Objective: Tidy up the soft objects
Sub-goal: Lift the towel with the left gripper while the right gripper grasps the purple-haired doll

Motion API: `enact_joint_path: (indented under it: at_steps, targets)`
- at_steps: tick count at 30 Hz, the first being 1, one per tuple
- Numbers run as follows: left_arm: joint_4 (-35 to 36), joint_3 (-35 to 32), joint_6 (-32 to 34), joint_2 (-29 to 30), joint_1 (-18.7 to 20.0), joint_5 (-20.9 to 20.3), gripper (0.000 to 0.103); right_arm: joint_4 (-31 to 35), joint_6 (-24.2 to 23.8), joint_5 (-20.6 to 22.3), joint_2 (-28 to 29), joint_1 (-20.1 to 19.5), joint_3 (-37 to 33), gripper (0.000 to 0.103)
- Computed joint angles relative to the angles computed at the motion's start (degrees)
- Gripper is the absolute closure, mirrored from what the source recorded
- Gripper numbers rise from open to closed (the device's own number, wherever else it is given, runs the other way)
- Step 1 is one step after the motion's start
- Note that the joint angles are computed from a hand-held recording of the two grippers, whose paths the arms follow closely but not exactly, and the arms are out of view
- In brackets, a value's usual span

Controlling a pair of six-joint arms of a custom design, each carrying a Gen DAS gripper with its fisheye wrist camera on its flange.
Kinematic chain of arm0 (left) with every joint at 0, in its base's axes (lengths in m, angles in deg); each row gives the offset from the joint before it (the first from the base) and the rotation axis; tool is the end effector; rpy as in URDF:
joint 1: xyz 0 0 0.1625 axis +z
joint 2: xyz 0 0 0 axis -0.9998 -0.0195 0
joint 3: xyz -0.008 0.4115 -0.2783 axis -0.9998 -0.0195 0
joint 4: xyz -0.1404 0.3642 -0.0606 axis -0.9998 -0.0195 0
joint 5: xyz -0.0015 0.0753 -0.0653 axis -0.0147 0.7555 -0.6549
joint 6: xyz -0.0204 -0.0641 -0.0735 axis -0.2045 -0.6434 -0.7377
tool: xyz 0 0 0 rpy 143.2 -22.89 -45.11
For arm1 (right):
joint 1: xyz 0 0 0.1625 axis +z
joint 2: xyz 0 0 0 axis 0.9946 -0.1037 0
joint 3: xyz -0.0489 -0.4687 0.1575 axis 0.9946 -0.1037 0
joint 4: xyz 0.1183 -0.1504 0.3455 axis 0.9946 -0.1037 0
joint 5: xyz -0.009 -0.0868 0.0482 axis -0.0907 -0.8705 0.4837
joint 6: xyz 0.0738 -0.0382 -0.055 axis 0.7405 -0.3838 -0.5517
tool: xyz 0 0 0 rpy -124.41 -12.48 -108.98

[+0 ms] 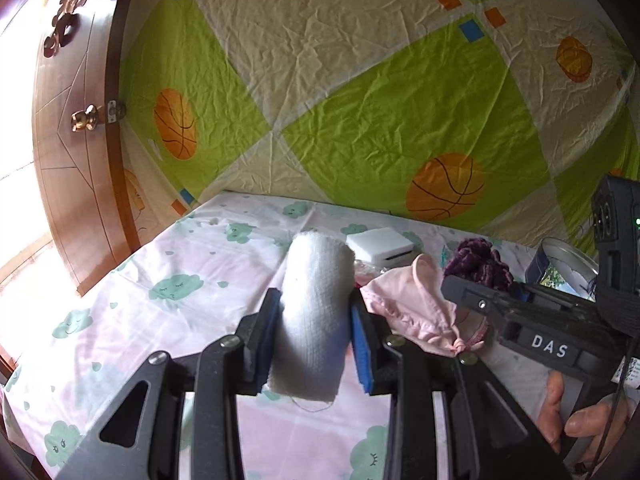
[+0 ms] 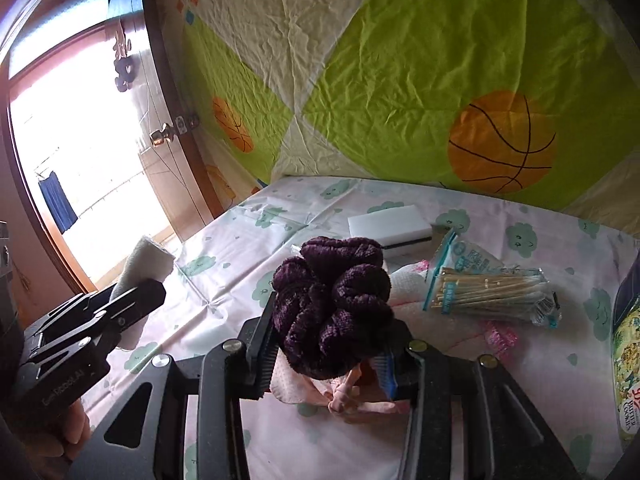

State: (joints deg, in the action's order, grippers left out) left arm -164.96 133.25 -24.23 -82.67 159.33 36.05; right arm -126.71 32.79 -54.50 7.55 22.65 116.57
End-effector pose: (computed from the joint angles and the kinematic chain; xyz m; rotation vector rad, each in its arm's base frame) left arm -0.0069 -0.6409 0.2901 0.1273 1.9874 -1.3663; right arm 0.3613 -0.7621 -0.0835 1.2741 -2.5856 0.7853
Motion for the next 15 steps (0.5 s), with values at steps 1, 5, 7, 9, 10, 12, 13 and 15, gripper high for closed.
enact_joint_path:
  at_steps: [1, 5, 7, 9, 10, 12, 13, 15]
  targets:
    - [0.39, -0.29, -0.11, 0.26, -0.21, -0.13, 0.071, -1.30, -0.50, 0.64, -0.71, -0.24, 1.13, 0.060]
    - [1.47, -1.27, -0.41, 1.51, -1.08, -0.08, 0.071, -3.95, -1.98, 2.98, -3.11, -1.36, 4.65, 0.060]
    - [1.79, -1.71, -0.78, 2.22, -1.50, -0.04, 0.071, -5.78, -2.02, 3.59, -4.00, -2.04, 6.16, 0.060]
    - [1.95, -2.29, -0.88, 3.02, -1.97, 0.20, 0.071, -7.52, -1.79, 2.73, -4.63, -2.43, 7.30, 0.060]
    - [2.14, -2.65, -0.89, 3.36, -2.15, 0.11, 0.071, -7.86, -1.45, 2.58, -5.04, -2.68, 7.72, 0.060]
    - [2.59, -3.51, -0.81, 4.22, -2.61, -0.05, 0.071, -8.70, -1.12, 2.16, -5.82, -3.12, 8.60, 0.060]
    - [2.95, -4.04, -0.74, 4.68, -2.85, -0.10, 0.071, -9.61, -1.34, 1.96, -6.22, -3.29, 9.18, 0.060]
    - [3.18, -5.24, -0.44, 5.86, -3.35, -0.12, 0.071, -11.89, -2.37, 1.44, -7.03, -3.50, 10.52, 0.060]
